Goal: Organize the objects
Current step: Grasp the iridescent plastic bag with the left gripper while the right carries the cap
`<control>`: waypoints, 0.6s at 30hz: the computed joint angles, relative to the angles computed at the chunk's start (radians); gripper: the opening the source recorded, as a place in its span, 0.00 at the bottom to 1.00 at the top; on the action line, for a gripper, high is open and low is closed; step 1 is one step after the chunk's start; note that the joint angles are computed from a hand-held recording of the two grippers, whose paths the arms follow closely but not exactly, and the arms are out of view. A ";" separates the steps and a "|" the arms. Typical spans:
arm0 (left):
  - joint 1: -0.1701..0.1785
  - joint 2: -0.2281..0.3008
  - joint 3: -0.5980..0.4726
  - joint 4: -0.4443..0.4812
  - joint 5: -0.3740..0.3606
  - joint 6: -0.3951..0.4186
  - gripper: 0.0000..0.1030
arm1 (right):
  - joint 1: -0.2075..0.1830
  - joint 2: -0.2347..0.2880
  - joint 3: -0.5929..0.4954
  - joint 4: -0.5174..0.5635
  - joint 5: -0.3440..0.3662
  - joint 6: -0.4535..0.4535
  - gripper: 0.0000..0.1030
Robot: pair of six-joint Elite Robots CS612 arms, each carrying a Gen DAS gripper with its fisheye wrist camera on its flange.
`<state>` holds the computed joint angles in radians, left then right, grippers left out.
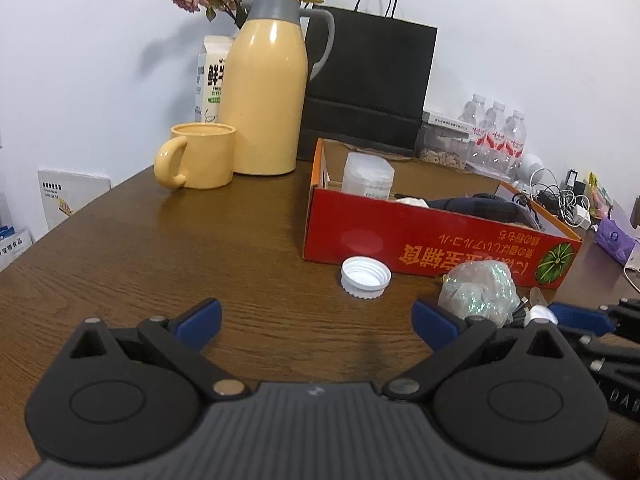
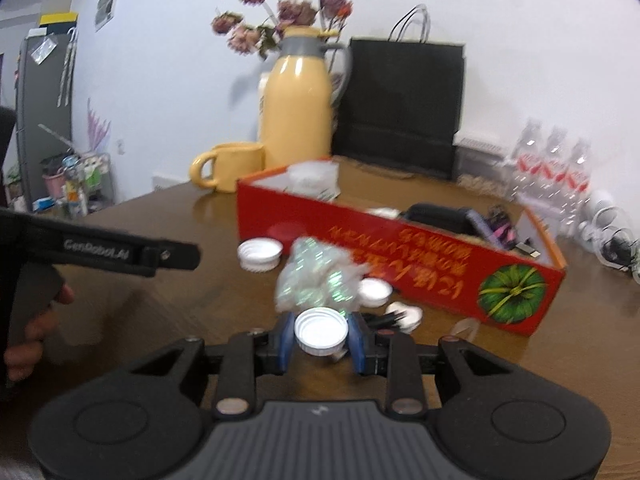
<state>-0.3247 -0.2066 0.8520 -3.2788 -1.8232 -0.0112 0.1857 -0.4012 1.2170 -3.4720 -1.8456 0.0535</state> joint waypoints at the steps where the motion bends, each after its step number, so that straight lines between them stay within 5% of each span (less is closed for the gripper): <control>1: -0.001 -0.002 0.002 -0.003 -0.001 0.004 1.00 | -0.002 -0.001 0.003 -0.012 -0.011 0.003 0.26; 12: -0.034 -0.013 -0.024 0.035 -0.092 0.072 1.00 | -0.037 -0.009 0.041 -0.087 -0.135 0.071 0.27; 18: -0.071 0.005 -0.065 0.095 -0.061 0.118 1.00 | -0.044 -0.005 0.044 -0.094 -0.138 0.072 0.27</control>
<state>-0.3960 -0.2013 0.7872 -3.1838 -1.8840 0.1068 0.1415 -0.4066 1.2607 -3.5660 -1.9838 0.1257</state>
